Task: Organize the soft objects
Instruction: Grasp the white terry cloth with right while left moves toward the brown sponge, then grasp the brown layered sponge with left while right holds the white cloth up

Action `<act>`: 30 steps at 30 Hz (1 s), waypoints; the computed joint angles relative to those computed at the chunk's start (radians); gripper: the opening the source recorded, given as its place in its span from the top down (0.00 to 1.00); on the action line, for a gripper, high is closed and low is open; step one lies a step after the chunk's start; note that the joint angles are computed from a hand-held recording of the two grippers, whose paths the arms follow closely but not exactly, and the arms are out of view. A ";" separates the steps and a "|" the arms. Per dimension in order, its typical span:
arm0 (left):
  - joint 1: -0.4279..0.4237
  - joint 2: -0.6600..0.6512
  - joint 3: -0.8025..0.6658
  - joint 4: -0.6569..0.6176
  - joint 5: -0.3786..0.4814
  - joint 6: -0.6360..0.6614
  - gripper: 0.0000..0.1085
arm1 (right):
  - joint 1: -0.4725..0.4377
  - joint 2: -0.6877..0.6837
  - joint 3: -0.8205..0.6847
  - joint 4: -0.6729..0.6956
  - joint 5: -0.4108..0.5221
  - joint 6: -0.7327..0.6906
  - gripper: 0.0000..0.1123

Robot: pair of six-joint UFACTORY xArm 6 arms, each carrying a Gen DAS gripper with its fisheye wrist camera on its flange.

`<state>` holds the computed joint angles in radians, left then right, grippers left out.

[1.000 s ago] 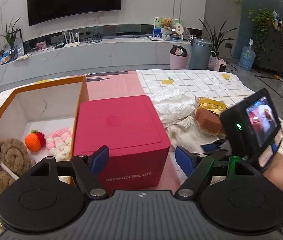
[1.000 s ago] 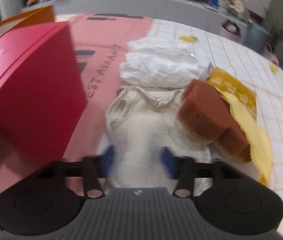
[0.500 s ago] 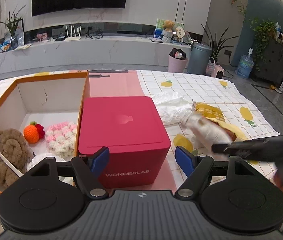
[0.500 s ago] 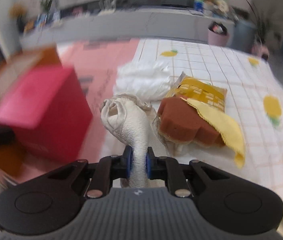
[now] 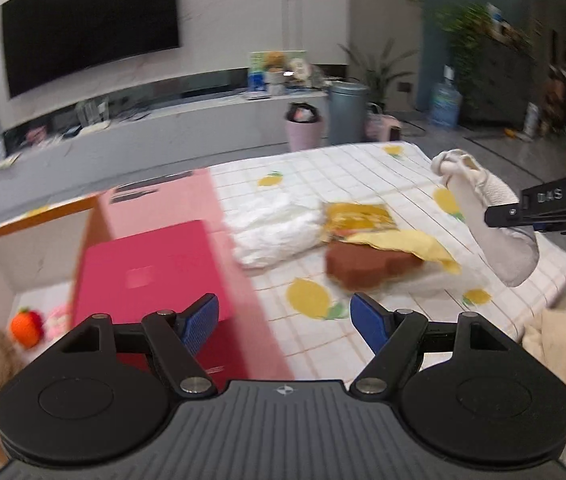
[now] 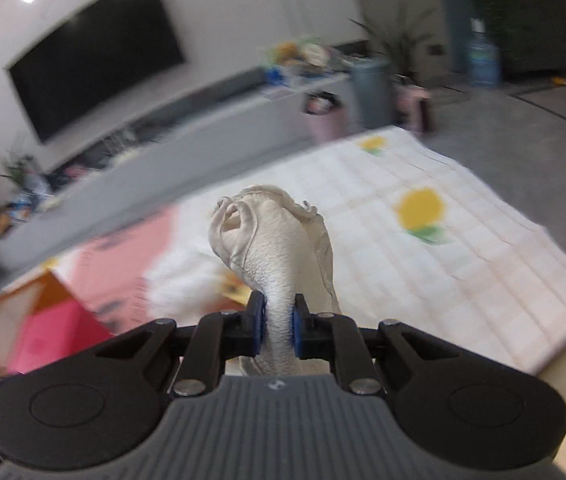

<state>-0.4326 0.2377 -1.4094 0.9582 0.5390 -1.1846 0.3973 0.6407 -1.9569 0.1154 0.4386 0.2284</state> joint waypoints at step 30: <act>-0.054 0.459 -0.338 0.871 0.057 0.068 0.28 | -0.034 0.029 -0.005 0.367 0.036 -0.237 0.88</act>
<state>-0.4865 0.6965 -1.7476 1.8290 0.5960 -1.1161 0.3633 0.6694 -1.9623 0.4821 0.4745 -0.0082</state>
